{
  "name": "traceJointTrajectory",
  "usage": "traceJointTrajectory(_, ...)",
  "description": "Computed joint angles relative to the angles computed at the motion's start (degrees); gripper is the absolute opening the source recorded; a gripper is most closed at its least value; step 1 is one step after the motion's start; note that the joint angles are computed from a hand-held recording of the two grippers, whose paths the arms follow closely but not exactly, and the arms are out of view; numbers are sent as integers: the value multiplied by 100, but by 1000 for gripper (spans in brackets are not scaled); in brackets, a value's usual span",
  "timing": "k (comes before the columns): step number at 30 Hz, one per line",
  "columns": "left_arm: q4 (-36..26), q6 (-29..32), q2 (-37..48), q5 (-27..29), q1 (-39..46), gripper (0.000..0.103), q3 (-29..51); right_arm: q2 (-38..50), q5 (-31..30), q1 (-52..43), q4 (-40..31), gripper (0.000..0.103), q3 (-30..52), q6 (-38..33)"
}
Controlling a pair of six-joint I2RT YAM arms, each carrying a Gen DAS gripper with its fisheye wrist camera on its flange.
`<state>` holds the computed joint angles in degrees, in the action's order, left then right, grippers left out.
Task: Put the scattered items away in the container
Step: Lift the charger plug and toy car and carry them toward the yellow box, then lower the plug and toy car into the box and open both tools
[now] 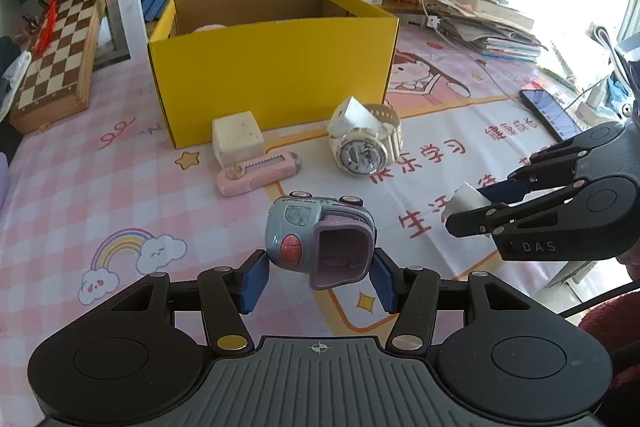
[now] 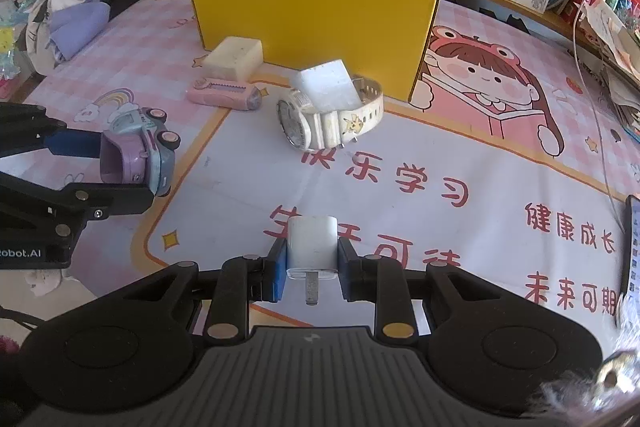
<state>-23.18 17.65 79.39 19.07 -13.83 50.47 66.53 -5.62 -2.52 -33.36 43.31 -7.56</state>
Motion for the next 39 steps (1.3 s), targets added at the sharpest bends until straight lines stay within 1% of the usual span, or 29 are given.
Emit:
traceJointTrajectory(10,-71,49,-94,237,146,54,235,-109,-53,-66,-101,24,156,12)
traceJointTrajectory(17,-17,-30,83,386,206,54,631,46,-189,-183,-120,24,614,-114)
traceJointTrajectory(24,178,-135,431,445,163,54,1290,380,-469,-262,-44,24,1345,-336)
traceJointTrajectory(31,383,-265,928,348,48,54,2004,966,-693,-337,77,24,2267,-743)
traceJointTrajectory(36,321,-229,1413,285,-40,54,2642,1497,-878,-403,149,24,2945,-1041)
traceJointTrajectory(39,257,-141,1748,274,-66,54,3082,1953,-910,-452,182,24,3463,-1349)
